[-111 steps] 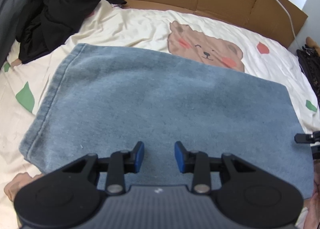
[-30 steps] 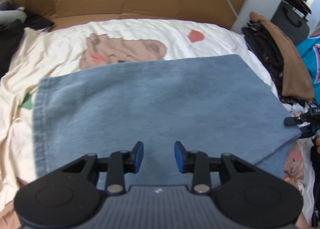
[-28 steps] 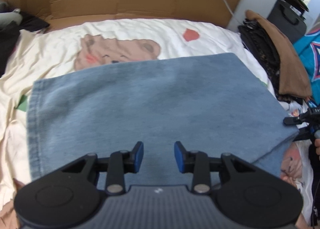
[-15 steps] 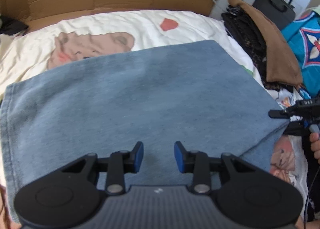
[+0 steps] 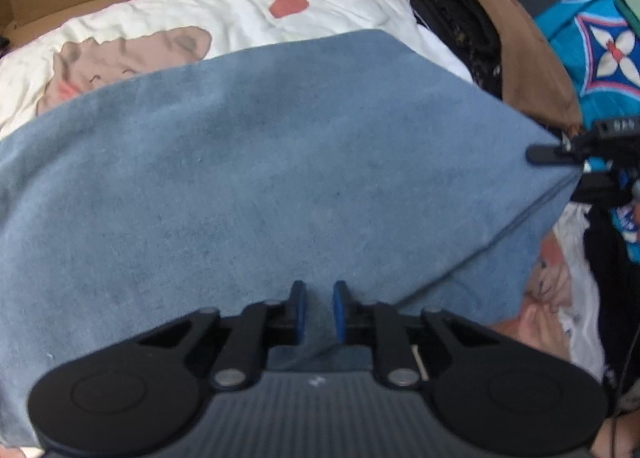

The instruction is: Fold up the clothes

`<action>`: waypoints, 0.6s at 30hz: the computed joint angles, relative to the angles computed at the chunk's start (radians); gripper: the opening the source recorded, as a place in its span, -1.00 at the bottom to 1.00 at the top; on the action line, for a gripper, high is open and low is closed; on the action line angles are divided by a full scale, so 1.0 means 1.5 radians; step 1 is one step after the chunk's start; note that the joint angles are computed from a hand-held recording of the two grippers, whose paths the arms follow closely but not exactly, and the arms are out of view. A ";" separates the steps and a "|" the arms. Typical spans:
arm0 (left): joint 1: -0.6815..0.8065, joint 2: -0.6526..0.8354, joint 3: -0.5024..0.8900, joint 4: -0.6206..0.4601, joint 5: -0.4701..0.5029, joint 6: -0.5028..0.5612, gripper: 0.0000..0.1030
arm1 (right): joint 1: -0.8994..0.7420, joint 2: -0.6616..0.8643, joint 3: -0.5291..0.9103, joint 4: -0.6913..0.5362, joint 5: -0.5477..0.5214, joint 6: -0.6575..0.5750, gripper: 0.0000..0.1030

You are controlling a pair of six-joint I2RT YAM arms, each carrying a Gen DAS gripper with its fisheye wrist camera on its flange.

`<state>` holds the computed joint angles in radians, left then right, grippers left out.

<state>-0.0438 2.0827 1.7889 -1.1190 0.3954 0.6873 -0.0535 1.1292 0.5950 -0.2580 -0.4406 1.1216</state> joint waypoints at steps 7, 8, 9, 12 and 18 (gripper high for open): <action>-0.008 0.028 0.032 0.012 -0.026 -0.031 -0.94 | 0.015 -0.013 0.019 -0.027 0.014 -0.003 -0.63; -0.010 0.033 0.040 0.012 -0.028 -0.039 -0.94 | 0.015 -0.012 0.022 -0.030 0.013 0.003 -0.63; -0.013 0.037 0.047 0.013 -0.030 -0.048 -0.94 | 0.016 -0.010 0.025 -0.033 0.015 0.002 -0.63; -0.022 0.047 0.061 0.025 -0.034 -0.060 -0.94 | 0.020 -0.010 0.027 -0.035 0.019 0.001 -0.63; -0.035 0.087 0.112 0.034 -0.035 -0.091 -0.94 | 0.024 -0.008 0.029 -0.041 0.025 0.003 -0.63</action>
